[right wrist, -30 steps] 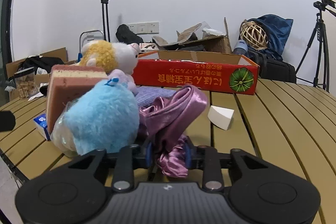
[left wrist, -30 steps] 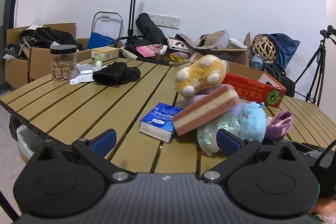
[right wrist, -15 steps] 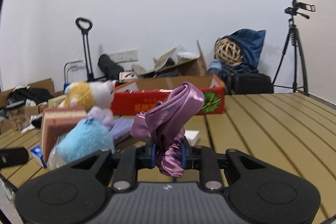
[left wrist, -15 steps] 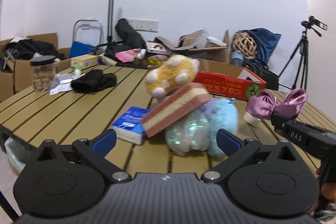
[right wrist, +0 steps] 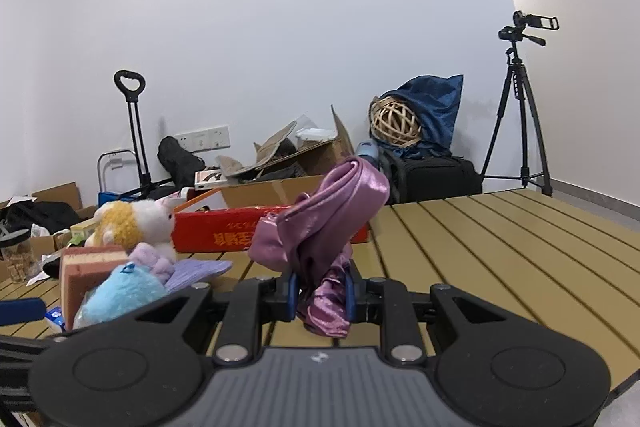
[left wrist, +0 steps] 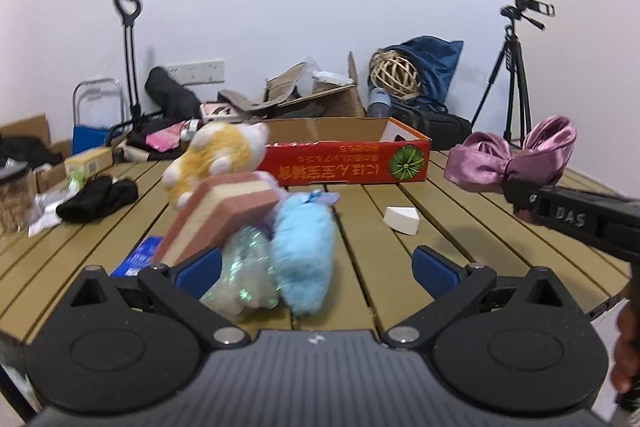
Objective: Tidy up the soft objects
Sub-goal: 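Grasp the pink satin bow with the right tool while the left tool approaches the blue plush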
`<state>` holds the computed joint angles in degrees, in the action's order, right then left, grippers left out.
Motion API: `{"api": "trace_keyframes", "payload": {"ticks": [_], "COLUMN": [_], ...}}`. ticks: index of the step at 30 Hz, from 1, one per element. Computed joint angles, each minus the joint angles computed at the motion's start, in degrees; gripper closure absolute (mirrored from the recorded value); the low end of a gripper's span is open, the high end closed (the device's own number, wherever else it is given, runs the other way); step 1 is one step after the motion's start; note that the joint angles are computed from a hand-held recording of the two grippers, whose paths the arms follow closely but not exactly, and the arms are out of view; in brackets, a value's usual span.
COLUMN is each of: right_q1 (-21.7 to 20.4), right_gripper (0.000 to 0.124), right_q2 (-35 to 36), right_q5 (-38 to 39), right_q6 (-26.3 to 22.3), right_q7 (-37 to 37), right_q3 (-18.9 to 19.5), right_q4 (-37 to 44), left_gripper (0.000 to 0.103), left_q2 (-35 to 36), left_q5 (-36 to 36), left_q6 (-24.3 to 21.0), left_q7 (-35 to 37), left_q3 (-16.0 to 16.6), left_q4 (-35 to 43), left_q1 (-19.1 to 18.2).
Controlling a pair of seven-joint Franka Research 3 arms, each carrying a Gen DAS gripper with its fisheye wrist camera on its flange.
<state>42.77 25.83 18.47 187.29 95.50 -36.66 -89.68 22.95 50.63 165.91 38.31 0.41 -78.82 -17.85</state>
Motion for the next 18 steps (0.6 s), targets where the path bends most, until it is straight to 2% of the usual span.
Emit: {"api": "trace_keyframes", "payload": {"ticks": [6, 10, 18], "right_q1": [1.8, 3.2, 5.7], "right_gripper": [0.103, 0.103, 0.103], "right_q2": [-2.3, -3.0, -1.6], "right_q5": [1.3, 3.5, 7.1], "right_q6": [1.6, 2.1, 1.3], "right_q7": [-3.1, -5.9, -8.3], "right_q3": [-1.6, -2.9, -5.9], "right_q4": [-4.0, -5.7, -5.6], "left_gripper": [0.0, 0.002, 0.01], "left_q2": [4.0, 7.0, 10.9], "left_q5": [1.4, -2.8, -8.1], "left_q6": [-1.2, -1.4, -3.9], "left_q7": [1.0, 5.5, 11.4], "left_q3": [1.0, -0.4, 0.0], "left_q4": [5.8, 9.8, 15.0], "left_q1": [-1.4, -0.6, -1.3]}}
